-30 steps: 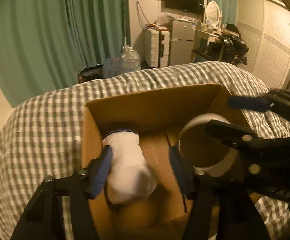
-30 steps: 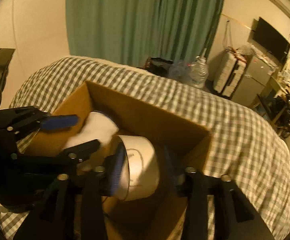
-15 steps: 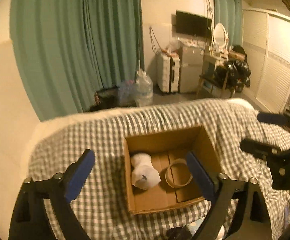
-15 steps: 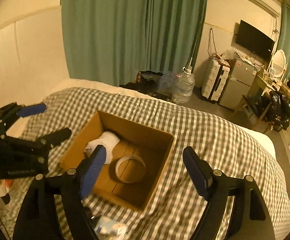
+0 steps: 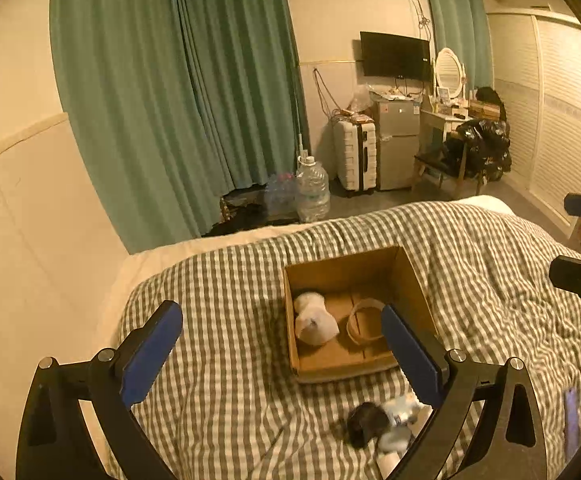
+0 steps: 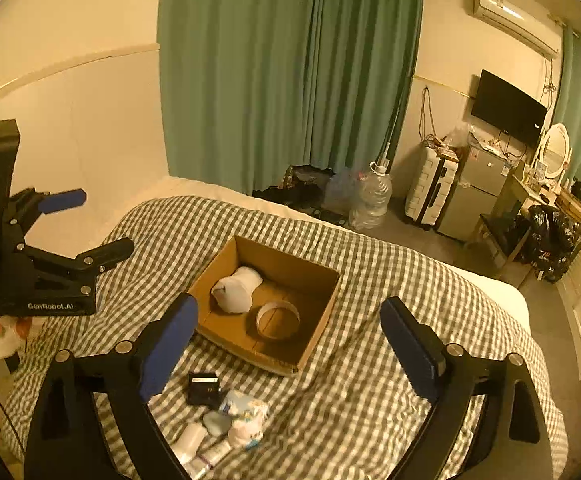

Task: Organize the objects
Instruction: 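Open both tools to drop sock and tape roll into the box, then grasp the black glasses case with the left tool while the right tool grasps the bunny figurine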

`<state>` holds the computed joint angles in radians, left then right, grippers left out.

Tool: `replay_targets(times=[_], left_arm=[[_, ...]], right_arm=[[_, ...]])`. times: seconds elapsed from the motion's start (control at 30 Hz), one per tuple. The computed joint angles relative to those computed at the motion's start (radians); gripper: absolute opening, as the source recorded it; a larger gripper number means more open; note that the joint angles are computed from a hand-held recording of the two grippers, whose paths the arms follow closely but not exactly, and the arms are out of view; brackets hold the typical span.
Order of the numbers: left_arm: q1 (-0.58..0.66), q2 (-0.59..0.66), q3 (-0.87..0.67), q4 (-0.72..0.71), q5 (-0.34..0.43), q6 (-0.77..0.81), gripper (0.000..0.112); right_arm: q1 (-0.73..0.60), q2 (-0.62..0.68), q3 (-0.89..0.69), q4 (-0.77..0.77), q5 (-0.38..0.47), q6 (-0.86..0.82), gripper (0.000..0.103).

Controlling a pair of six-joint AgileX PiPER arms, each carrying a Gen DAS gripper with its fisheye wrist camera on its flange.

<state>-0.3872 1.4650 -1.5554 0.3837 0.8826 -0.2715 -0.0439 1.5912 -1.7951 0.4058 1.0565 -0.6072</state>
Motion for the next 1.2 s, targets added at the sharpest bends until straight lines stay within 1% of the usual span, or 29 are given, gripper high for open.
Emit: replay_targets(times=[0.1, 0.2, 0.27, 0.33, 0.4, 0.47, 0.57, 0.67, 0.73, 0.77, 0.83, 0.9, 1.0, 1.13, 1.17, 1.2], left_arm=[[-0.022, -0.032, 0.047, -0.001, 0.035, -0.012, 0.102], [-0.045, -0.065, 0.132, 0.004, 0.017, -0.045, 0.102], [-0.064, -0.081, 0.190, 0.012, 0.010, -0.067, 0.102], [-0.075, -0.099, 0.253, 0.009, -0.018, -0.083, 0.102], [-0.096, -0.112, 0.321, 0.043, -0.051, -0.138, 0.102], [-0.106, -0.116, 0.383, 0.056, -0.099, -0.170, 0.102], [-0.139, -0.109, 0.483, 0.157, -0.165, -0.311, 0.102], [-0.196, -0.062, 0.583, 0.381, -0.207, -0.574, 0.102], [-0.200, -0.018, 0.619, 0.424, -0.238, -0.645, 0.102], [-0.192, -0.002, 0.631, 0.423, -0.257, -0.658, 0.102], [-0.163, 0.034, 0.651, 0.379, -0.319, -0.667, 0.102], [-0.145, 0.066, 0.660, 0.347, -0.361, -0.661, 0.102], [-0.139, 0.122, 0.656, 0.362, -0.381, -0.688, 0.102], [-0.098, 0.183, 0.632, 0.274, -0.422, -0.591, 0.102], [-0.086, 0.197, 0.625, 0.244, -0.431, -0.560, 0.102], [-0.070, 0.213, 0.614, 0.192, -0.442, -0.506, 0.102]], right_arm=[[-0.027, -0.065, 0.069, 0.014, 0.018, -0.042, 0.100], [-0.056, -0.117, 0.160, 0.036, 0.029, -0.107, 0.100], [-0.074, -0.142, 0.227, 0.051, 0.017, -0.139, 0.100], [-0.111, -0.169, 0.313, 0.103, 0.003, -0.202, 0.100], [-0.146, -0.190, 0.397, 0.155, -0.011, -0.276, 0.100], [-0.151, -0.202, 0.475, 0.165, -0.052, -0.321, 0.100], [-0.144, -0.192, 0.575, 0.159, -0.127, -0.358, 0.100], [-0.132, -0.149, 0.636, 0.161, -0.176, -0.366, 0.100], [-0.122, -0.116, 0.666, 0.172, -0.208, -0.380, 0.100], [-0.115, -0.105, 0.680, 0.176, -0.226, -0.388, 0.100], [-0.092, -0.072, 0.706, 0.180, -0.271, -0.405, 0.100], [-0.069, -0.042, 0.716, 0.176, -0.302, -0.410, 0.100], [-0.031, 0.032, 0.713, 0.169, -0.329, -0.429, 0.100], [0.017, 0.146, 0.691, 0.151, -0.362, -0.441, 0.100], [0.026, 0.178, 0.678, 0.148, -0.361, -0.443, 0.099], [0.033, 0.207, 0.659, 0.138, -0.349, -0.435, 0.097]])
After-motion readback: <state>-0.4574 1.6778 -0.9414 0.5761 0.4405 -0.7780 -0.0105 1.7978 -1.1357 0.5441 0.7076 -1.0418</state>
